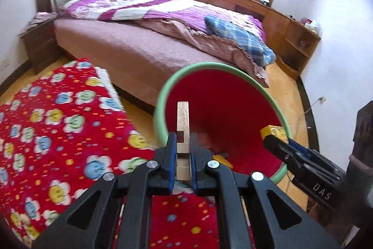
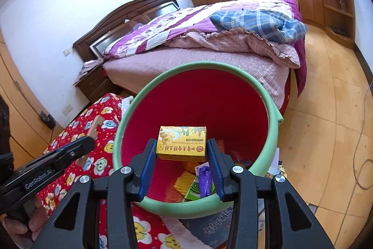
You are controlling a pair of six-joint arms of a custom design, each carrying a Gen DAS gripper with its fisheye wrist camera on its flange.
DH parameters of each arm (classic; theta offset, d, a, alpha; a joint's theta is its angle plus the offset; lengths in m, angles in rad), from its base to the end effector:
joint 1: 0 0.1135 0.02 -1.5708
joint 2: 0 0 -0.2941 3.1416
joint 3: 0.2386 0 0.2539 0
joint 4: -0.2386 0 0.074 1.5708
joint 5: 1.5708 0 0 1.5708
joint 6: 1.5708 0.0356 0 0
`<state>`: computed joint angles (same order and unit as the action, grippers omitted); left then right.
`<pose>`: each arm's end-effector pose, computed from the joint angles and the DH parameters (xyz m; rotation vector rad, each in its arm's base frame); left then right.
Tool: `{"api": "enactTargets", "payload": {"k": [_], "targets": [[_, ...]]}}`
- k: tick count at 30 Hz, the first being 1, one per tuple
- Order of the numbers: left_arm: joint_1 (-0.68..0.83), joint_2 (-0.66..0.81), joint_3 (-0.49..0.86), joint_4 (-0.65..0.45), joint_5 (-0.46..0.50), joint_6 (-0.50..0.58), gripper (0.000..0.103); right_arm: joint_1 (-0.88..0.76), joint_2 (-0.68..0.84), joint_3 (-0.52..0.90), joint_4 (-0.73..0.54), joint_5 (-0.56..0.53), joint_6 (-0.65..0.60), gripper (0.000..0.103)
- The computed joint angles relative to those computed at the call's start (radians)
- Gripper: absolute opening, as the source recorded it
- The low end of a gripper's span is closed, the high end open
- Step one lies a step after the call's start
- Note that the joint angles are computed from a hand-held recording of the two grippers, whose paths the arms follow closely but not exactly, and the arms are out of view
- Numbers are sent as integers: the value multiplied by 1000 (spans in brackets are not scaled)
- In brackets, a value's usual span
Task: Collect trash
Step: 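Open the left tool to drop the clothespin while the right tool drops the yellow box into the bucket, then move both open tools back from the bucket over the peanuts on the bedspread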
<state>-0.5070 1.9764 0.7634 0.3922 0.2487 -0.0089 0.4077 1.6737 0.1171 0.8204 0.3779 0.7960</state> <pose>0.3040 -0.1789 0.0943 0.7132 2.3202 -0.5365 0.1825 0.0645 0.0883 0.6199 2.1662 0.2096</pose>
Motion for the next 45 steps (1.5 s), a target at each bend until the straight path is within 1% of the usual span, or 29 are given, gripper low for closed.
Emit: {"api": "enactTargets", "payload": {"k": [2, 3, 4, 6, 9, 10, 11, 12, 14, 16, 21, 24, 25, 28, 30, 35, 45], "targets": [[-7, 15, 12, -1, 5, -8, 10, -13, 17, -9, 30, -16, -11, 45], [-10, 19, 16, -5, 5, -9, 12, -19, 25, -12, 43, -24, -15, 45], [-11, 26, 27, -18, 7, -9, 16, -25, 37, -19, 68, -31, -17, 45], [-10, 31, 32, -27, 5, -15, 23, -29, 46, -24, 83, -38, -20, 45], [-4, 28, 30, -38, -7, -20, 24, -28, 55, -29, 101, -47, -24, 46], [1, 24, 27, -43, -9, -22, 24, -27, 53, -27, 97, -51, -28, 49], [5, 20, 24, -45, -10, -23, 25, -23, 47, -23, 84, -50, -29, 55], [10, 12, 16, -49, -15, -25, 28, -15, 42, -20, 74, -43, -26, 59], [21, -3, -2, -49, -23, -24, 31, 11, 26, -19, 62, -27, -23, 61], [31, -22, -22, -51, -43, -24, 33, 48, -4, -14, 26, 0, -12, 61], [76, -79, -88, -43, -63, -25, 34, 143, -85, 12, -88, 77, 20, 61], [106, -118, -134, -26, -84, -20, 34, 220, -132, 33, -171, 146, 50, 62], [123, -138, -158, -16, -89, -16, 34, 254, -150, 43, -205, 173, 66, 63], [169, -183, -202, -11, -81, -12, 34, 320, -173, 71, -271, 224, 95, 73], [203, -212, -229, -14, -69, -10, 34, 364, -182, 94, -315, 250, 111, 73], [270, -278, -295, -7, -64, 5, 34, 454, -181, 152, -394, 300, 142, 73], [436, -409, -414, 3, -28, 53, 34, 611, -107, 268, -490, 375, 206, 73]]}}
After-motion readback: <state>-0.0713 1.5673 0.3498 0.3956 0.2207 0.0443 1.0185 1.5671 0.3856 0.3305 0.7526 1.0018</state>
